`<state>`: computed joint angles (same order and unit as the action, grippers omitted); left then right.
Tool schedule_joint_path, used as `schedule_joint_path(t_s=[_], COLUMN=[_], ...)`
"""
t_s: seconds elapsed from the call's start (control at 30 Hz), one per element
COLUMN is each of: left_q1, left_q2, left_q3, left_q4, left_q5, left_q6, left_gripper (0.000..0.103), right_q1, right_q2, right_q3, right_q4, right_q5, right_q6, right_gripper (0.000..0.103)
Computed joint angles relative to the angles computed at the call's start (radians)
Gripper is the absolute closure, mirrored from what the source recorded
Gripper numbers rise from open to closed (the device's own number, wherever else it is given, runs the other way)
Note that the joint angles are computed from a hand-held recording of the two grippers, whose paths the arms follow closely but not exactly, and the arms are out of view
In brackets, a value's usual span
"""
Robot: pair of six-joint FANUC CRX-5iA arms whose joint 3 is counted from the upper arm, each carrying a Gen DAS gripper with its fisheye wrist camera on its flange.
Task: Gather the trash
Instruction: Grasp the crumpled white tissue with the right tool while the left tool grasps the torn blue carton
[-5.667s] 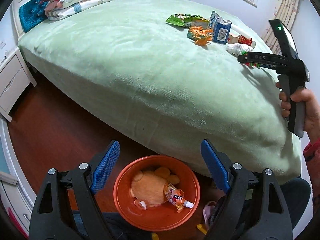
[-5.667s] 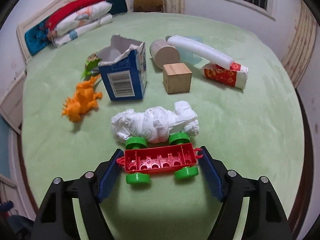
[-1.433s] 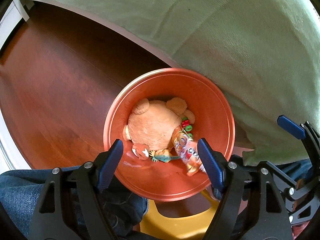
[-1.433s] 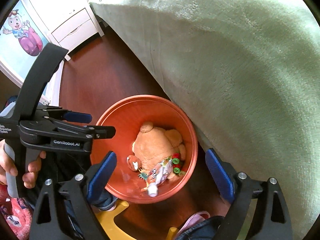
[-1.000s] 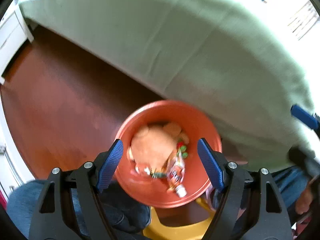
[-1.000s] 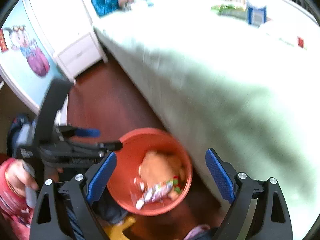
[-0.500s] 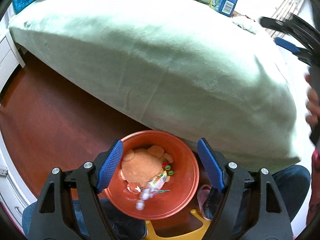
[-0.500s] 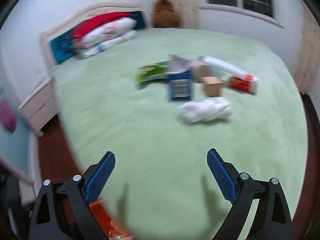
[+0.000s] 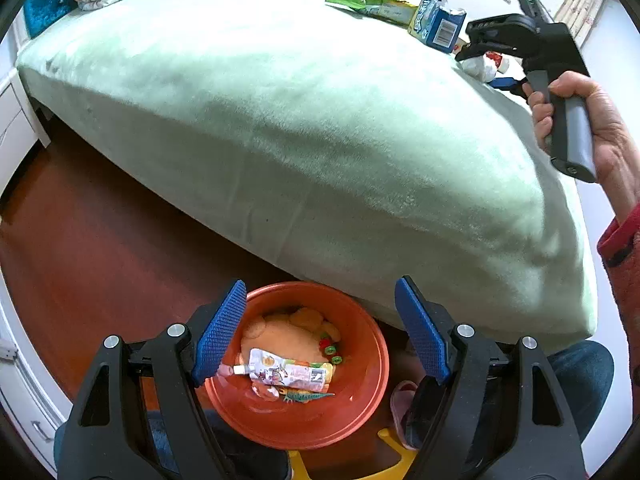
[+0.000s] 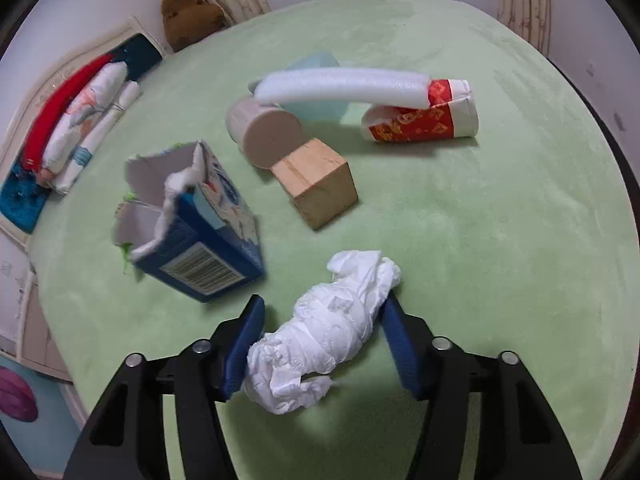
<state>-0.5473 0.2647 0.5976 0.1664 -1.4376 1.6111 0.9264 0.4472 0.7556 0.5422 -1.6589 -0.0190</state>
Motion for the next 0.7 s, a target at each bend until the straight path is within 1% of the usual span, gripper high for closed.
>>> schedule_joint_path(t_s=[0.03, 0.07, 0.2, 0.27, 0.47, 0.57, 0.63, 0.7], left_q1=[-0.001, 0.0, 0.001, 0.003, -0.014, -0.023, -0.032, -0.048], left_q2=[0.001, 0.003, 0.006, 0.006, 0.018, 0.041, 0.068, 0.116], left_q3=[0.003, 0.007, 0.011, 0.008, 0.034, 0.073, 0.119, 0.204], left_q4=[-0.001, 0.002, 0.006, 0.014, 0.009, 0.013, 0.015, 0.006], left_q5=[0.001, 0.0, -0.002, 0.0, -0.005, -0.01, -0.007, -0.014], left_q6=[0.0, -0.001, -0.002, -0.004, -0.016, -0.022, -0.027, -0.032], left_gripper=[0.028, 0.028, 0.028, 0.028, 0.028, 0.028, 0.028, 0.028], right_q1=[0.004, 0.007, 0.026, 0.055, 0.144, 0.208, 0.243, 0.298], right_q2=[-0.003, -0.012, -0.065, -0.102, -0.156, -0.185, -0.198, -0.235], right_q3=[-0.006, -0.022, -0.099, -0.15, -0.2, -0.236, -0.254, -0.309], right_q4=[0.008, 0.012, 0.029, 0.051, 0.126, 0.176, 0.209, 0.249], right_q5=[0.006, 0.016, 0.064, 0.071, 0.045, 0.025, 0.014, 0.005], right_q6=[0.005, 0.005, -0.024, -0.041, 0.002, 0.013, 0.016, -0.007], right_gripper=[0.059, 0.06, 0.062, 0.062, 0.062, 0.062, 0.062, 0.062])
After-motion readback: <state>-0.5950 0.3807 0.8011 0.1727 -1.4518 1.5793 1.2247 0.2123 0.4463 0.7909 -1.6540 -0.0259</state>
